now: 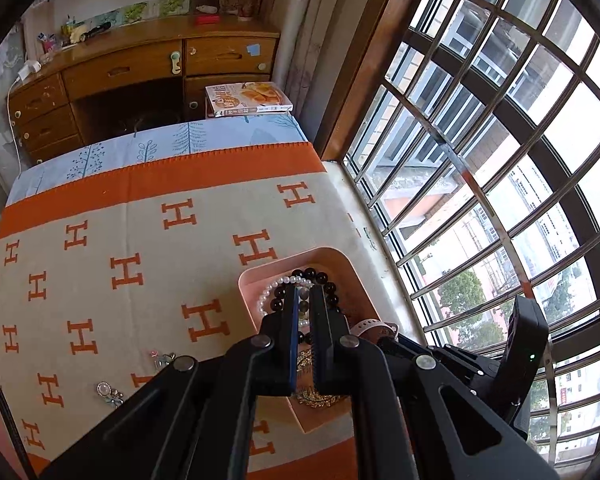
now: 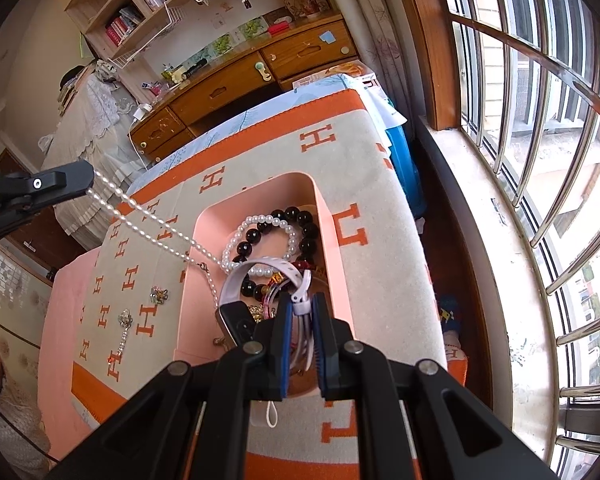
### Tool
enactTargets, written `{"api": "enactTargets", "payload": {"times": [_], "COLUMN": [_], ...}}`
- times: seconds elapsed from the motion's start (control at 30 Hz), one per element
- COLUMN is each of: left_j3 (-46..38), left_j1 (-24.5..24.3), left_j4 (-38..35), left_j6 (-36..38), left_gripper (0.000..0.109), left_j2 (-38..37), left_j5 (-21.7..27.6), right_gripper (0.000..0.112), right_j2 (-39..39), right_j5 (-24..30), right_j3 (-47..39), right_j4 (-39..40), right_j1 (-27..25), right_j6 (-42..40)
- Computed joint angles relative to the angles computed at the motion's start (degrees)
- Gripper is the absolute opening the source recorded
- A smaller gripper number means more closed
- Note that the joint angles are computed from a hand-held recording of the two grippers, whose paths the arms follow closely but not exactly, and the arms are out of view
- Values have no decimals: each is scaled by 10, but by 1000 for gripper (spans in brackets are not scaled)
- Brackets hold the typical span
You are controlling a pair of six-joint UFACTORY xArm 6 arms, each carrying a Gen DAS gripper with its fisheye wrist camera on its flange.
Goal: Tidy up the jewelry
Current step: 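Open the right tool to drop the pink-strap watch in the box while the left releases the necklace, then grasp the gold pearl-drop pin with the right tool while the left grasps the pearl button brooch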
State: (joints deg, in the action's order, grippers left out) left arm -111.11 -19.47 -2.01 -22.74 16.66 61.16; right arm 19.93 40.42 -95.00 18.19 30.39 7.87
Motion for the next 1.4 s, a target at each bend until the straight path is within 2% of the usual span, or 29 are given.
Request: {"api": "enactTargets", "payload": {"times": [0.33,0.4,0.6,0.67,0.73,0.9,1.1,1.27,1.4], "left_j3": [20,24,78,105,134,216,342,439,494], "left_j1": [-3,-1,3,3,6,27,66,102,126], "left_j4": [12,7,19,40,62,80,112,136,158], "left_j6": [12,15,6,-4,-16,-41,-82,-127,-162], "left_gripper": [3,7,46,65,71,72,80,102,102], "left_j2": [36,42,14,-7,-30,-100,-217,-323,-389], "left_j5": [10,14,-16,-31,-43,-63,-83,-109,-107], "right_gripper": [10,13,14,18,23,24,24,24,24], "right_j2": [23,28,47,49,50,49,41,47,53], "right_j5": [7,9,36,40,44,42,23,23,28], "right_j3": [-31,-37,-66,-70,-74,-76,-73,-89,-104], "right_j4": [-29,-38,-37,-33,-29,-53,-106,-95,-87], "right_j1": [4,5,2,1,2,12,28,42,61], "right_j6": [21,27,36,37,35,46,75,62,46]}}
